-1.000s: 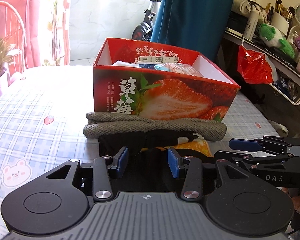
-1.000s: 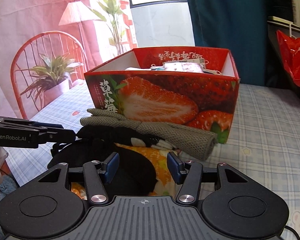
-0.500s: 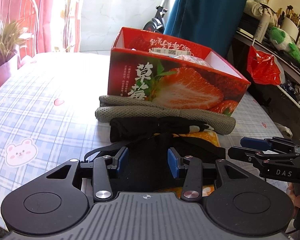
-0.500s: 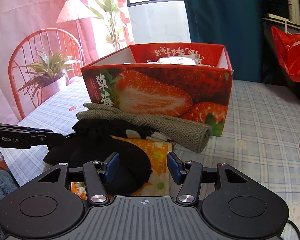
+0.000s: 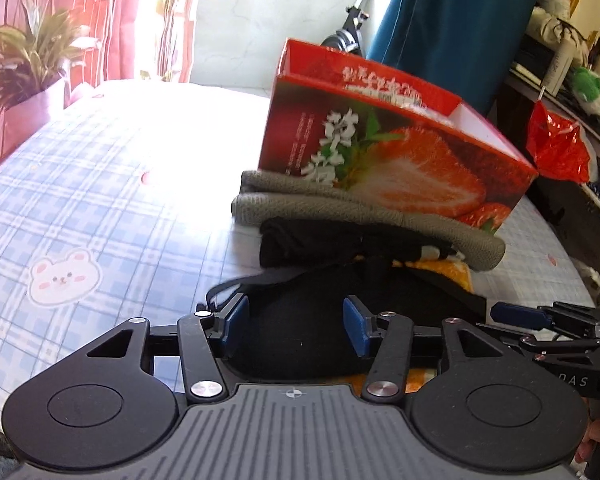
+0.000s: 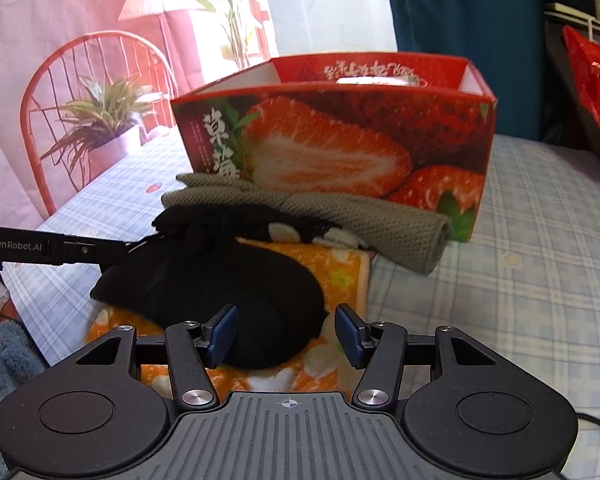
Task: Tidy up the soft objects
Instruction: 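Lower both grippers onto the black strap item and close on its strap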
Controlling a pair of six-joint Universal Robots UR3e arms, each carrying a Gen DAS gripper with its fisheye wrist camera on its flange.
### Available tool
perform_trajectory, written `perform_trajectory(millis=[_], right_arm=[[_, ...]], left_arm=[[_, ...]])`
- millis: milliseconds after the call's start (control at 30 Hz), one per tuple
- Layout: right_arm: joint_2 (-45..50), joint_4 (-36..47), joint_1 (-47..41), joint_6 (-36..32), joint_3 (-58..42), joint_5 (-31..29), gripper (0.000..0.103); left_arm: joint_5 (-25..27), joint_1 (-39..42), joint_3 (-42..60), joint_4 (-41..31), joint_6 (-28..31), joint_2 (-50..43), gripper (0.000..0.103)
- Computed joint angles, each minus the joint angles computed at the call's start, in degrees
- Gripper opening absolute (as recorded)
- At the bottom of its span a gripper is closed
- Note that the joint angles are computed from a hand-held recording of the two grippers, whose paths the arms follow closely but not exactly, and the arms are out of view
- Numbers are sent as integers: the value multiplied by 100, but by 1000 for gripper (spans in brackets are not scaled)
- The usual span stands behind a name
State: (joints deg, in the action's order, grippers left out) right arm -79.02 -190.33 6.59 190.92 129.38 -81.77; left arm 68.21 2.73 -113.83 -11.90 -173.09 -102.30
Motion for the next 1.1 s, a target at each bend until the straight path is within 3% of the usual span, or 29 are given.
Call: perform_trajectory(millis=[500,600,867,933,1100], right_arm=[[470,-192,-248,330,-148,603,73],[500,-218,-216,371,-190,577,72],[374,-650,-132,368,-37,467,55],[322,-801,-158,342,49,483,42],[204,-1091,-218,350,325,284,20]], left_arm=[[1,-122,-10,107,122,-281,55],[-7,-135,-5,118,132,-307,55],[-92,-159,6,131,251,-340,55],[-121,-144,5,140,255,-356,55],[-244,-59,0,133,246,-359,56]])
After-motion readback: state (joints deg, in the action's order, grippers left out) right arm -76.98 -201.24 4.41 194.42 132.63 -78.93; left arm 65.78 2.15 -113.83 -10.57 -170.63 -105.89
